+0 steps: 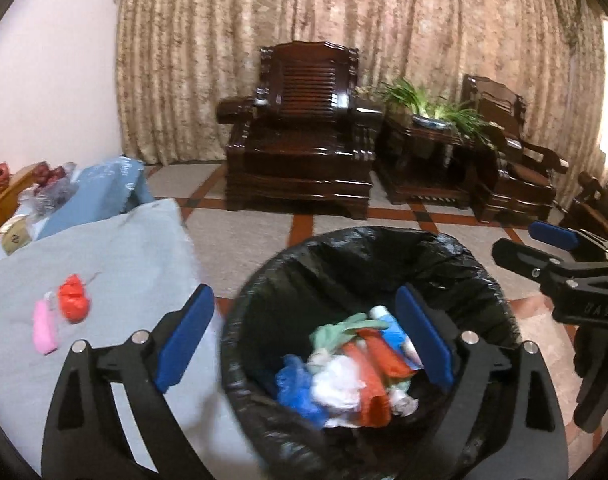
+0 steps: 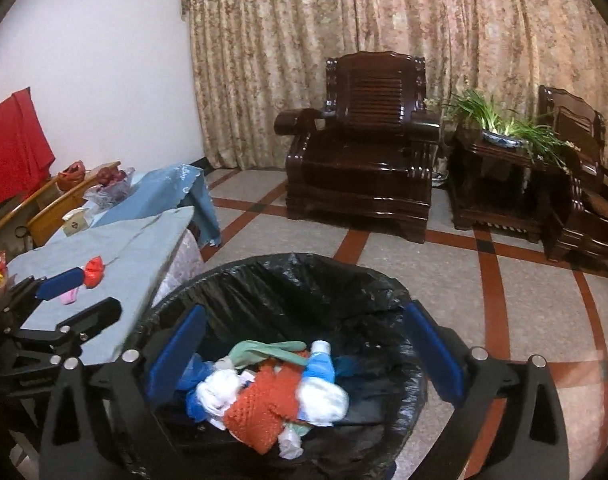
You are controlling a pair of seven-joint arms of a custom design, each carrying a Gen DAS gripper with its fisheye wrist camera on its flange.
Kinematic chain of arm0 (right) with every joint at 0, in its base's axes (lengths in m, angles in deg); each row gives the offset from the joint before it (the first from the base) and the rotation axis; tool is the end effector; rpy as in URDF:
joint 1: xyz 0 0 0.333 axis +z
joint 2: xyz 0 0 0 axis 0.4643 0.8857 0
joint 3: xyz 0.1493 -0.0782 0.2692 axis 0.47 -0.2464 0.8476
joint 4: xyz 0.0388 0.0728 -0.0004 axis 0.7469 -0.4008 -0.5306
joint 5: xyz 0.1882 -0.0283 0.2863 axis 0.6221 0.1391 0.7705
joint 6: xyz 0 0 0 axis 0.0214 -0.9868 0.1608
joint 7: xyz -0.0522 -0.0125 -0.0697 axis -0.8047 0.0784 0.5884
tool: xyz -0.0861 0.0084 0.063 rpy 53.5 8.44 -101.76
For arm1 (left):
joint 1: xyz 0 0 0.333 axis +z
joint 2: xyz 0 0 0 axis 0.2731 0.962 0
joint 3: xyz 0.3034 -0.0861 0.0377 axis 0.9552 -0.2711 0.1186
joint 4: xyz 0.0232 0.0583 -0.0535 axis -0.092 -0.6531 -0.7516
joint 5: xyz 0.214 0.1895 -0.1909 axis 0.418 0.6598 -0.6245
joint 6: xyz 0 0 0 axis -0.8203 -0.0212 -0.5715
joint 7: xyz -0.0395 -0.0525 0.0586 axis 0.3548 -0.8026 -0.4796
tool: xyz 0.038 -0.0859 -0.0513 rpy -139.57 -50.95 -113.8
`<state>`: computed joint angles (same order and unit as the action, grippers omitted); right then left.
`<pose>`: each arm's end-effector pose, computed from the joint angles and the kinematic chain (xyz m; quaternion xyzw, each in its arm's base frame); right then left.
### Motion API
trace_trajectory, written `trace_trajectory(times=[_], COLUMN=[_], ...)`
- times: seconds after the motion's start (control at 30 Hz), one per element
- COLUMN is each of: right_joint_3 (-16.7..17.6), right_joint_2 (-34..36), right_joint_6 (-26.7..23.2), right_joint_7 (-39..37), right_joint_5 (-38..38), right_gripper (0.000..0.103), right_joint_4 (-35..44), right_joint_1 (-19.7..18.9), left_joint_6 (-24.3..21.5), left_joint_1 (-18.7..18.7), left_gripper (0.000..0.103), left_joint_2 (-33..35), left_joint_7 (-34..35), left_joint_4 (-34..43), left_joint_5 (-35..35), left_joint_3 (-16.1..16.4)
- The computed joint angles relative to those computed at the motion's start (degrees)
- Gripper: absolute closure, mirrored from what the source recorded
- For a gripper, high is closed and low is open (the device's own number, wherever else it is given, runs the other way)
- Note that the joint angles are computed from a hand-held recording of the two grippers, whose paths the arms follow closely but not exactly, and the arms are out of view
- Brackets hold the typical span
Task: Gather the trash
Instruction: 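Return both tools to the table toward the pink and red bags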
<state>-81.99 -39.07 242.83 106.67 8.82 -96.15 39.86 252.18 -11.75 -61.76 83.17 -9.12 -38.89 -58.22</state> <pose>0.4705 0.2044 0.5613 -0.5261 0.7012 -0.3358 0.3446 0.5364 -0.3996 0.5596 -0.4317 0.7721 -0.4122 0.2182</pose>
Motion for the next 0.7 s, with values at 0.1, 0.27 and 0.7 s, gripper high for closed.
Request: trace_trajectory(times=[0.1,0.27,0.7], right_joint_3=[0.23,0.55,-3.45], right_joint_2=[0.97,4.48,19.33], right_joint_6=[0.80,1.57,2.84], right_joint_7=[-1.06,-2.16,-12.87], right_joint_5=[0.37,-0.06,5.51], right_gripper=[0.006,0.006,0.006], right_joint_4=[1.58,6.55,26.41], right_joint_1=[0.47,2.68,12.95], left_joint_6=[0.40,-0.51,-3.17], left_joint_1=[-0.46,1.58,12.47], left_gripper=[0.012,0.011,0.010], left_joint_2=[-3.47,-8.48,-19.41], left_joint_7=[-4.03,-11.06,-23.37], left_joint_4=[-3.44,-7.29,-15.38], left_joint_5=[2.65,8.09,19.41], left_joint_3=[2.90,4.52,2.79])
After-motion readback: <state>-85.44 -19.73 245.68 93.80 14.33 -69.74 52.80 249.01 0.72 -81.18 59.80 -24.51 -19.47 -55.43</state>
